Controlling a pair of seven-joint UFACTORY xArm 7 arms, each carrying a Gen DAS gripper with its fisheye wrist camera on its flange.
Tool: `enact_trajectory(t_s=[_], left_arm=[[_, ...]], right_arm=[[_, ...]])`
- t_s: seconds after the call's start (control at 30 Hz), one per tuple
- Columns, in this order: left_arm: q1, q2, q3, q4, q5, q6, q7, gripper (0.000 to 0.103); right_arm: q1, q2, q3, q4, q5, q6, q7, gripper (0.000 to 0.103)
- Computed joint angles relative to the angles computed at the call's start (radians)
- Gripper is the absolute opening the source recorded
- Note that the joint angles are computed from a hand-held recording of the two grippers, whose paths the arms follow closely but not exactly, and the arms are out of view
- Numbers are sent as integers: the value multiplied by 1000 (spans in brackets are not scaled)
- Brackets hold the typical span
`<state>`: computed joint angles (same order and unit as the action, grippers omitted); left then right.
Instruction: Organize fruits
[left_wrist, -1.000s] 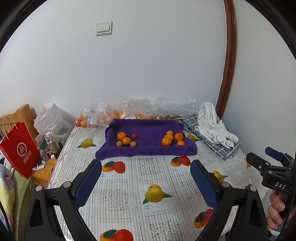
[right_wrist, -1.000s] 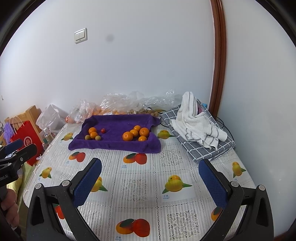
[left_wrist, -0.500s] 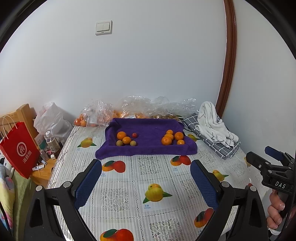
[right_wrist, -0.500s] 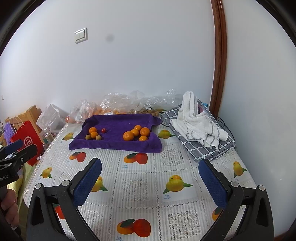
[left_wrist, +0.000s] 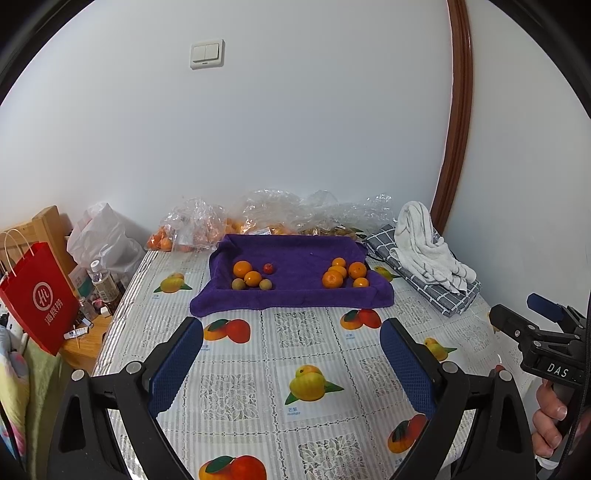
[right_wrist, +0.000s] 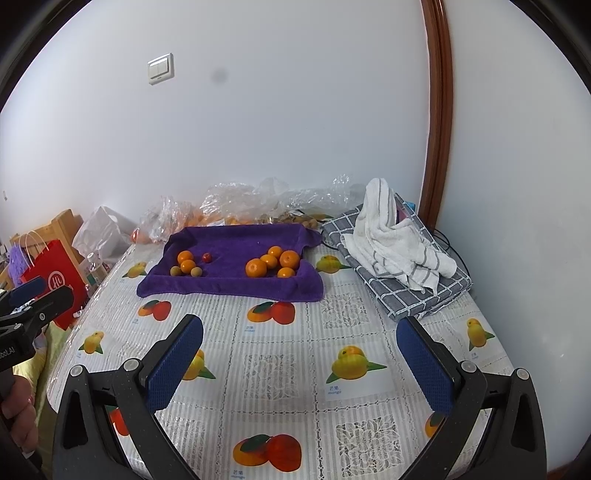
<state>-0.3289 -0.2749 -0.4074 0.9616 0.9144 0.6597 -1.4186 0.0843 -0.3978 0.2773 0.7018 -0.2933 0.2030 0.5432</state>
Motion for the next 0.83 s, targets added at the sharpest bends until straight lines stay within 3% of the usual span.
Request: enact_trajectory(t_s=[0.83], left_arm=[[-2, 14, -1, 7, 9, 16, -9, 97]], right_arm=[[4, 7, -3, 9, -1, 2, -4, 103]])
